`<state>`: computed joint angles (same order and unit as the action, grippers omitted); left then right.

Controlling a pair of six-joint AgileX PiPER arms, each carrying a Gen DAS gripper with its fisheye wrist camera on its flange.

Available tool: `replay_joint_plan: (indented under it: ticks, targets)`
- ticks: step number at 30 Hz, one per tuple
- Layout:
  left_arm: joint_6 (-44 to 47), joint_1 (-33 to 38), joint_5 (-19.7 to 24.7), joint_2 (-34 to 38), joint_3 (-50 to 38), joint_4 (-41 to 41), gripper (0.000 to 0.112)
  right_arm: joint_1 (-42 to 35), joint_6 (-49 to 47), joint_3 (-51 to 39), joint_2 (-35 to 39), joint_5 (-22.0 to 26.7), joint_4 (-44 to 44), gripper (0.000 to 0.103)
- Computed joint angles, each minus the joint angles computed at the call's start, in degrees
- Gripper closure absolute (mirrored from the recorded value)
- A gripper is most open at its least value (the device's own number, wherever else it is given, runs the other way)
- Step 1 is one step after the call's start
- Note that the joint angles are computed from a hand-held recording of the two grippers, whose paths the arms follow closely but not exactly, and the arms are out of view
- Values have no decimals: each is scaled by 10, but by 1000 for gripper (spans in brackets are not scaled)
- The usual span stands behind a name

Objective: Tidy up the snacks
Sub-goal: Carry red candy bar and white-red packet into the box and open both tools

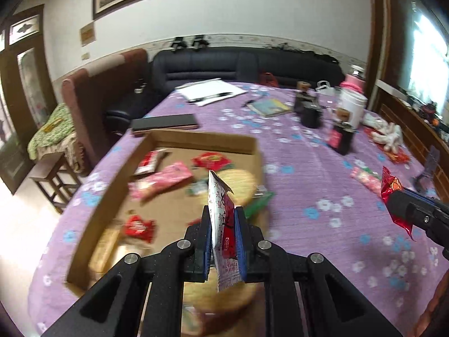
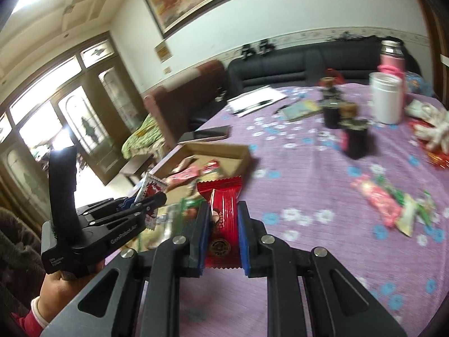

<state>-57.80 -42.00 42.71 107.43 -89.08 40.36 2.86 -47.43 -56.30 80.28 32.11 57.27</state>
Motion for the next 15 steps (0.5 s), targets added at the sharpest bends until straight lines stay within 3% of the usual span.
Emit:
replay_joint_plan:
  ticks: [7,15]
  targets:
    - [-36,46,-15,-36,74,32,98,104,90,-95,92,-32,-78,85]
    - [-45,86,-23,-45,109,47,98,145,170,-214,202,-20,-149,85]
